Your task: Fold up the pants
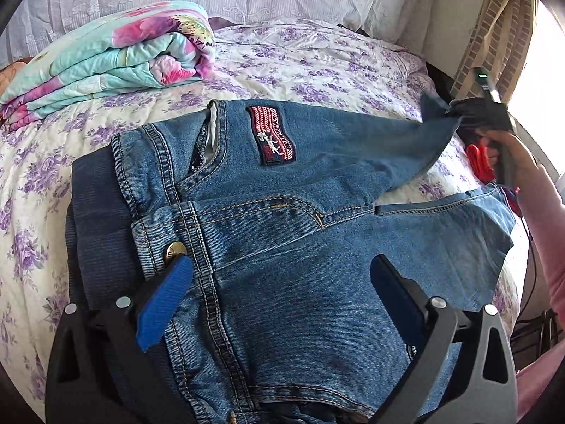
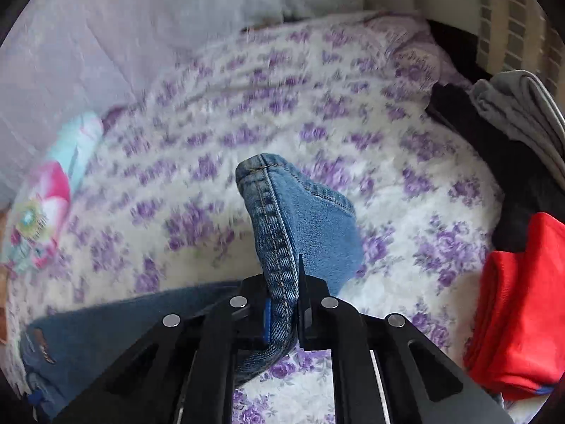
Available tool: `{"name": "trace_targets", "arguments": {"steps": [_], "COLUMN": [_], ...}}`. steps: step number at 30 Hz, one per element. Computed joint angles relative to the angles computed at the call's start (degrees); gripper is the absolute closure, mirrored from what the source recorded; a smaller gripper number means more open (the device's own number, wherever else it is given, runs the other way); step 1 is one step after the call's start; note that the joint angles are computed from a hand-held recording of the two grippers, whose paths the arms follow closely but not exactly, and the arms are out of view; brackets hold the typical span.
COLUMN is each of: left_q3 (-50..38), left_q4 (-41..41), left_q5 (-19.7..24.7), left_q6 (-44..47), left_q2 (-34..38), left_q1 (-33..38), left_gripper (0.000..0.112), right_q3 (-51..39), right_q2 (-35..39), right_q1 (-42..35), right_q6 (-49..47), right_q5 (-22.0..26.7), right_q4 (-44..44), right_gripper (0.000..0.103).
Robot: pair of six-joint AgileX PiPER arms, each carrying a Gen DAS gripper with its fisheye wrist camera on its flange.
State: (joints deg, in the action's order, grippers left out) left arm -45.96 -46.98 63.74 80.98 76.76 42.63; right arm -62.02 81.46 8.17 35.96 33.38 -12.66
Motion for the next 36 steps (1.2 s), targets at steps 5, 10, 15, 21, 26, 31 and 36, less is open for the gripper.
{"name": "trace_targets", "arguments": {"steps": [5,10,15,21,26,31,36], "left_q3": [-0.32,-0.26,0.74,1.85,1.05,-2.96,-12.17], "left_q4": [-0.04,0.12,0.41,0.19,-0.20,0.18,1.03], "left_q5": [0.60,-0.18,-1.83,-2.77,-1.21,2.04,1.82], "left_q6": [-0.12,-0.48,0.05,1.72,1.66,-0.02,0.20], "left_q2": [0.29,0.20,-0.75,-1.50,-0.75,-3.56,-1.76], "left_q1": [0.22,-0.40,-1.13,-1.05,-0.09,4.43,6.26], "left_gripper": [0.014,0.014,0.014,0.014,0.014,0.014,0.014], "right_q3": [16.80,22.45,16.61,16.04,12.76,18.06,12.22], "right_q2": [-8.97,-17.53,-17.43,-2.49,-6.30,-21.72,-17.61], "right_q1": [-12.64,-13.73,0.64,0.35,10.28,27.53,36.68], "right_q6": [-0.89,4.31,9.05,-3.39,10.59,18.35,-3.79], "right_q5": [-9.14,-1.09,-3.27,-8.43,6.46,7.26,6.63], "right_q4": [7.12,3.39,-9.16,0.28,-14.29,-30.41,-18.69], "right_gripper": [0.047,0.063,0.044,0.023,0.003,0.003,0.004]}}
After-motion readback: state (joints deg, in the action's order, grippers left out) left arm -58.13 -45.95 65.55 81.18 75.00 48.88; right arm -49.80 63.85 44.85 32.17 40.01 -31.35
